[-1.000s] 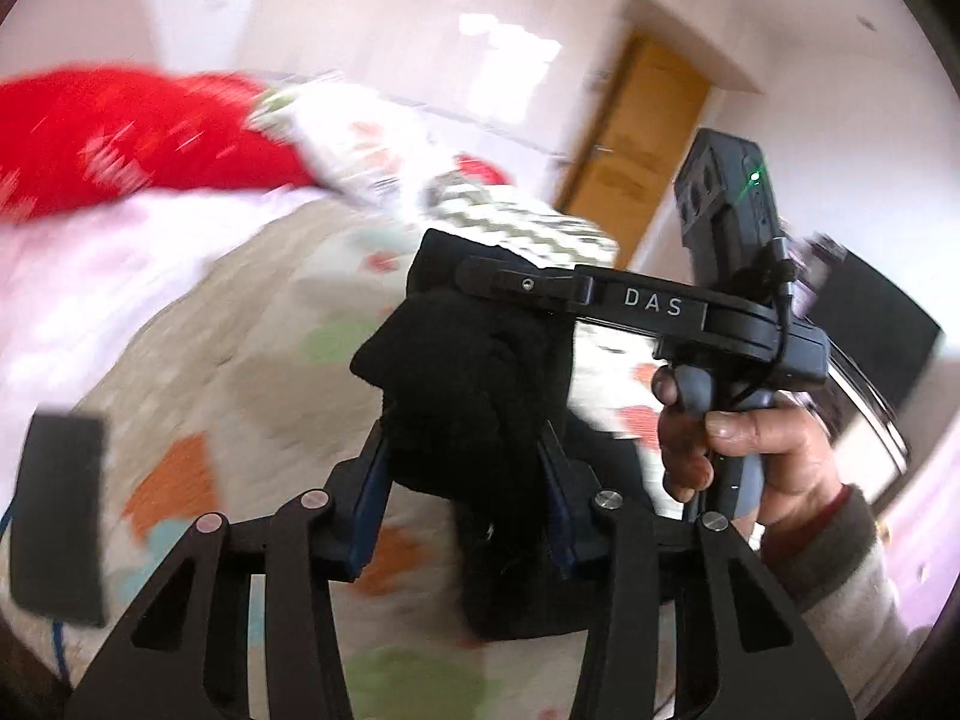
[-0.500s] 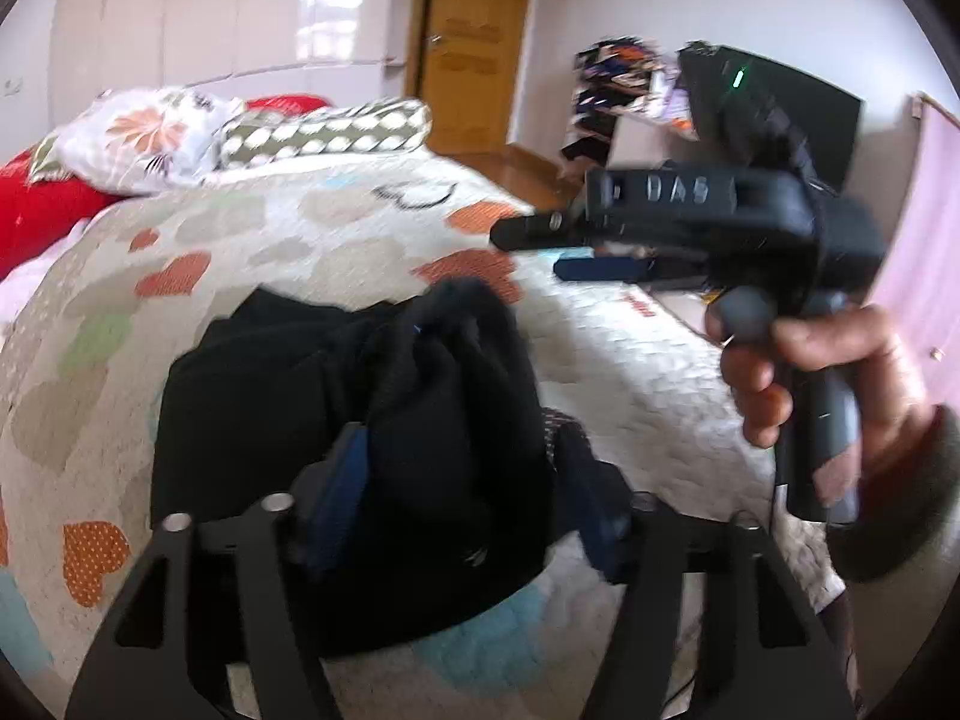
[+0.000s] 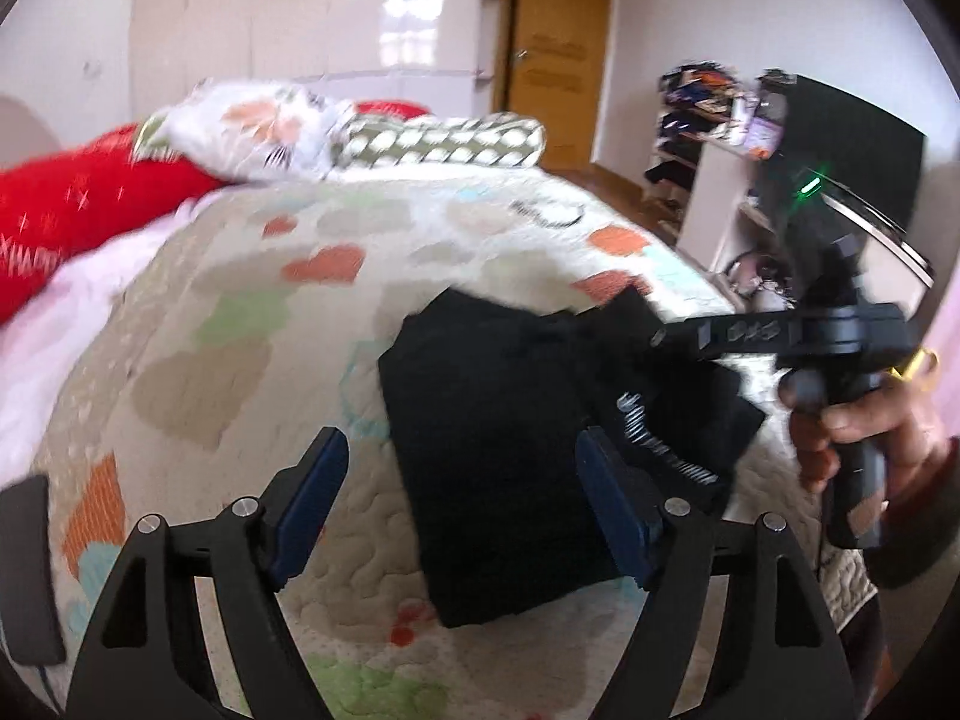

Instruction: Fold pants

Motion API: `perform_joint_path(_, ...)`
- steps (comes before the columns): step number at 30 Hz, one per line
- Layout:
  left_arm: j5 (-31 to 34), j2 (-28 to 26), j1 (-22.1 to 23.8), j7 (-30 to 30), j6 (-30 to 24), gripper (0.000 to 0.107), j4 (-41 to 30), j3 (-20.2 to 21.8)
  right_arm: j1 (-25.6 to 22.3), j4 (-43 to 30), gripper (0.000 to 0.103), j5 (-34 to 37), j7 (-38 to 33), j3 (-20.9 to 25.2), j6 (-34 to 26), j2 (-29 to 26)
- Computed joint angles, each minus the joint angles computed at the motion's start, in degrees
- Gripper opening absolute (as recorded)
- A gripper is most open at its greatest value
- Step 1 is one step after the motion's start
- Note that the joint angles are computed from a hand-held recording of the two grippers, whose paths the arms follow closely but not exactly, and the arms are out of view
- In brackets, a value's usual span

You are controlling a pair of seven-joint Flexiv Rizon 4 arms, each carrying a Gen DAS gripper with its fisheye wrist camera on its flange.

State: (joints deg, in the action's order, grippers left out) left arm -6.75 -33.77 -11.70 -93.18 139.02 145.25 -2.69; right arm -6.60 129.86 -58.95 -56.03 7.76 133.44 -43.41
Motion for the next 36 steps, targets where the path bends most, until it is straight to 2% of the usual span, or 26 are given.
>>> perform_joint_path(3,-1.02,-1.47,-0.04,-1.09,0.54,0.078,-1.34,0.09,-0.74,0.14,0.020,0.89,-2.95,0.33,6.02,0.42)
perform_joint_path(4,-1.23,-1.85,-0.13,-1.12,0.67,0.078,-1.54,0.16,-0.05,-0.19,0.020,1.50,-2.74,-0.59,4.97,0.53)
perform_joint_path(6,-1.30,-2.71,0.17,-1.17,-0.39,0.078,-2.69,-0.21,3.18,-0.05,0.020,6.04,-4.14,-2.71,-0.98,1.37)
perform_joint_path(7,-1.45,-2.82,0.04,-1.18,-0.65,0.078,-2.54,-0.19,4.90,0.05,0.028,8.27,-5.43,-3.92,-5.36,1.47)
perform_joint_path(8,-1.64,-2.72,0.00,-0.98,-1.44,0.078,-2.64,-0.19,6.00,0.50,0.033,10.94,-6.76,-4.42,-6.87,1.53)
perform_joint_path(9,-1.63,-2.77,0.01,-0.71,-1.97,0.078,-2.86,-0.12,6.23,0.98,0.047,13.52,-7.80,-4.41,-6.76,1.31)
perform_joint_path(10,-1.66,-2.71,-0.07,-0.47,-1.97,0.078,-2.82,0.11,4.85,1.50,0.057,14.48,-7.62,-3.61,-5.80,1.13)
perform_joint_path(14,-4.13,-1.37,-0.58,0.47,-3.13,0.078,-2.71,1.24,0.01,5.45,0.058,17.19,-9.60,-1.00,-2.33,3.47)
perform_joint_path(16,-2.56,-1.05,1.52,-0.37,-3.37,0.078,-3.14,0.71,-2.86,7.17,0.058,13.60,-10.60,0.62,0.14,4.38)
perform_joint_path(18,-2.42,-0.91,2.42,-0.47,-4.21,0.079,-4.36,0.71,-3.43,8.92,0.058,9.77,-12.87,0.94,1.84,5.64)
perform_joint_path(20,-2.06,-0.76,3.94,-0.30,-7.87,0.079,-6.51,0.00,-1.30,10.45,0.058,8.28,-16.43,1.03,2.63,6.67)
perform_joint_path(22,0.98,-1.05,7.93,-1.32,-12.38,0.079,-9.18,-2.60,0.59,10.28,0.057,6.62,-17.55,0.61,1.68,6.81)
perform_joint_path(23,1.98,-1.41,9.03,-1.71,-14.45,0.079,-10.59,-3.29,3.29,10.31,0.056,9.27,-19.87,0.60,-0.06,6.91)
perform_joint_path(25,0.21,-2.16,7.37,-0.54,-18.59,0.079,-13.26,-2.02,5.49,10.20,0.055,11.73,-20.81,0.69,-2.81,6.27)
perform_joint_path(27,-2.93,-3.59,4.20,1.17,-22.46,0.079,-15.89,0.46,4.87,9.68,0.055,10.73,-19.45,1.61,-5.96,4.52)
perform_joint_path(29,-3.50,-4.80,4.70,1.43,-25.10,0.081,-17.41,-0.04,8.36,11.84,0.055,17.51,-24.62,0.90,-2.99,3.16)
perform_joint_path(30,-2.99,-5.19,5.81,1.04,-25.23,0.081,-17.57,-0.97,9.03,12.90,0.055,20.55,-27.48,1.32,-0.55,2.62)
perform_joint_path(31,-2.25,-5.47,7.06,0.38,-24.65,0.081,-17.39,-1.97,8.11,13.27,0.055,19.85,-27.40,1.75,-0.45,2.75)
perform_joint_path(34,-1.47,-4.09,8.16,-1.29,-23.80,0.081,-15.51,-2.45,0.85,13.02,0.055,11.00,-21.90,3.91,-3.39,4.78)
perform_joint_path(36,0.50,-2.38,9.74,-2.97,-20.56,0.081,-12.83,-3.19,1.15,13.38,0.058,13.51,-22.16,3.35,-1.74,6.61)
